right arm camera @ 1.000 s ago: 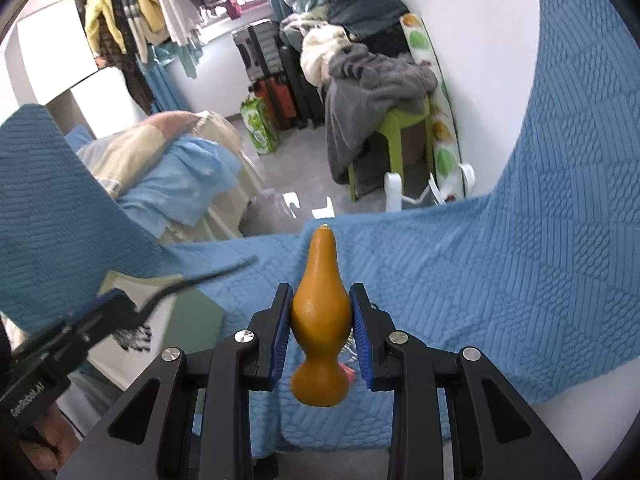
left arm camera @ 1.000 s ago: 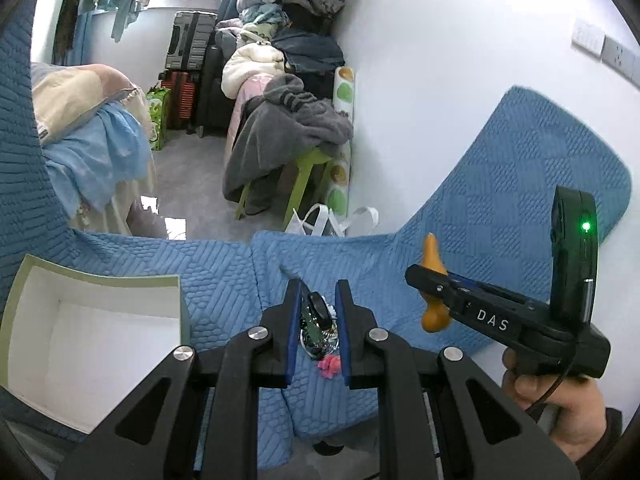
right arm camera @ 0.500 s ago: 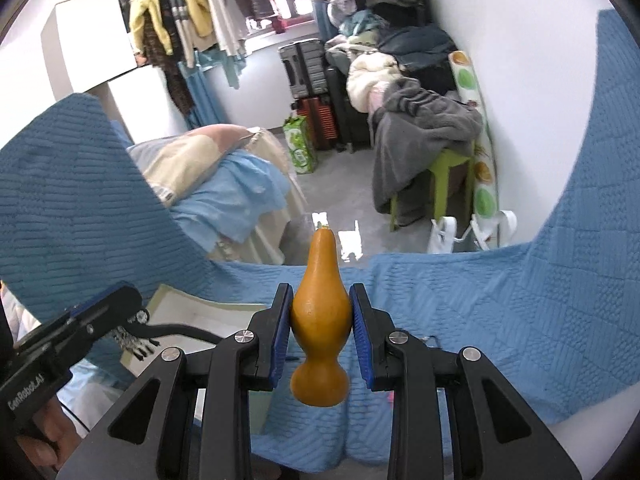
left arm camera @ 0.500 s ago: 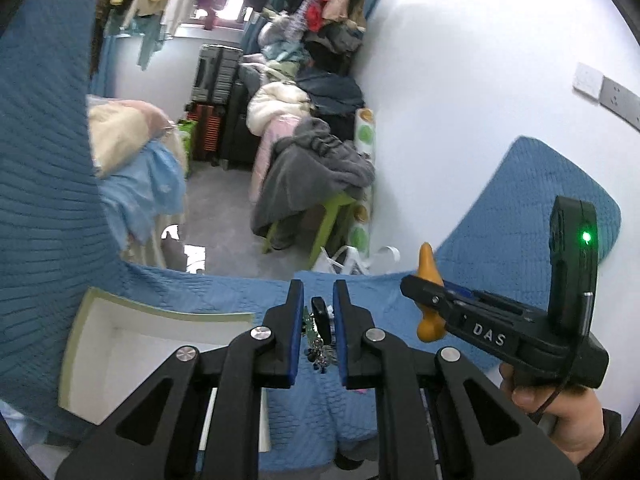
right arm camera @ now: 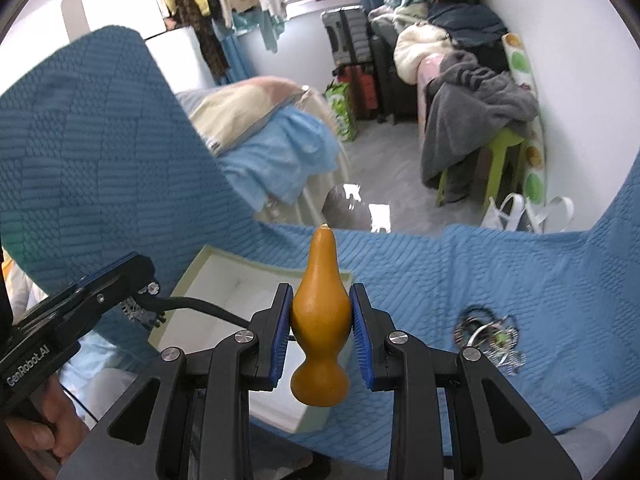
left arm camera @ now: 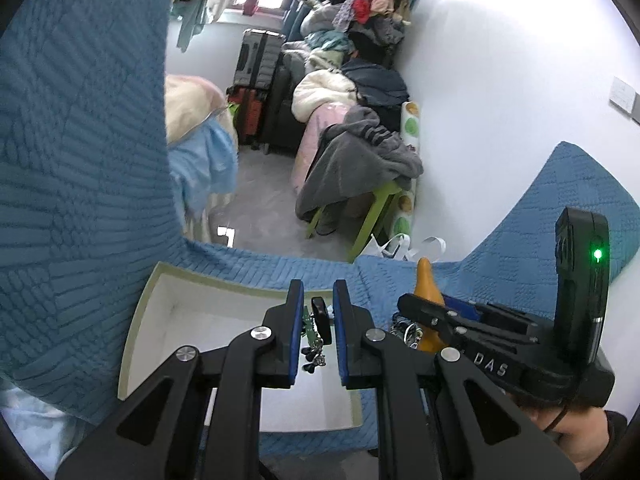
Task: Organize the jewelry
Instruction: 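Carry the pendant and hair clip over the white box with both tools, then open the right tool to drop the pendant while the left tool releases the clip into the box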
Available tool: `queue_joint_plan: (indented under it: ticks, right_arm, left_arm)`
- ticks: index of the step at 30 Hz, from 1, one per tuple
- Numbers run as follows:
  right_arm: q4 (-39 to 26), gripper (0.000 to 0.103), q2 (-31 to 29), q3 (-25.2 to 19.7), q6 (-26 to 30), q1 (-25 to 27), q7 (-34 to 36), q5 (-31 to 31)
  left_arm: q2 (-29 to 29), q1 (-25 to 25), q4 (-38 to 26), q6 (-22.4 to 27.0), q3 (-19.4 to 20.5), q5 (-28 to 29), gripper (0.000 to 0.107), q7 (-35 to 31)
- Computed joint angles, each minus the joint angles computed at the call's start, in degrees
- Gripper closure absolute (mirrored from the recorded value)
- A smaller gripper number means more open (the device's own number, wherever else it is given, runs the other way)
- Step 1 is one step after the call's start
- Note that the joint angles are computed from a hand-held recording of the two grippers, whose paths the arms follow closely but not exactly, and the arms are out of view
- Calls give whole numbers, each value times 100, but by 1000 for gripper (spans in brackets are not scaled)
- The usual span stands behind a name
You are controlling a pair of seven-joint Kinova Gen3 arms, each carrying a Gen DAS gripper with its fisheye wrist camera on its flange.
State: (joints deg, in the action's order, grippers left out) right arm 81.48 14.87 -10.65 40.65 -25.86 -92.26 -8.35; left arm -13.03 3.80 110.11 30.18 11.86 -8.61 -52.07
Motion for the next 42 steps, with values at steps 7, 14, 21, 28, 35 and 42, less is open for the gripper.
queue_joint_plan:
  ticks: [7,14,21,28,35,42]
  right_arm:
    - [-32,77,265,22,101,-338,-270,283]
    - [-119,77,545,48,261,-509,-453,442]
    - [-187,77,828,82,376,-640,-611,546]
    - [-154,76,906,208,408,-847,-870,895]
    - [-75,76,808,212,340,-882,-1001,1036]
    - [-60,65,686,157,291,-820,-946,1031]
  left_arm:
    - [121,131,133,54,-422,485,93,-436]
    - [238,151,154,154,-587,833,93,-831]
    - [414,92,30,519,-557,795,93,-963]
    - [570,113,-100,875,-485,526,93,-855]
    - [631,166,-133,1047,-535,393,93,-794]
    - [669,171,-188,1172,-584,442,80,-838]
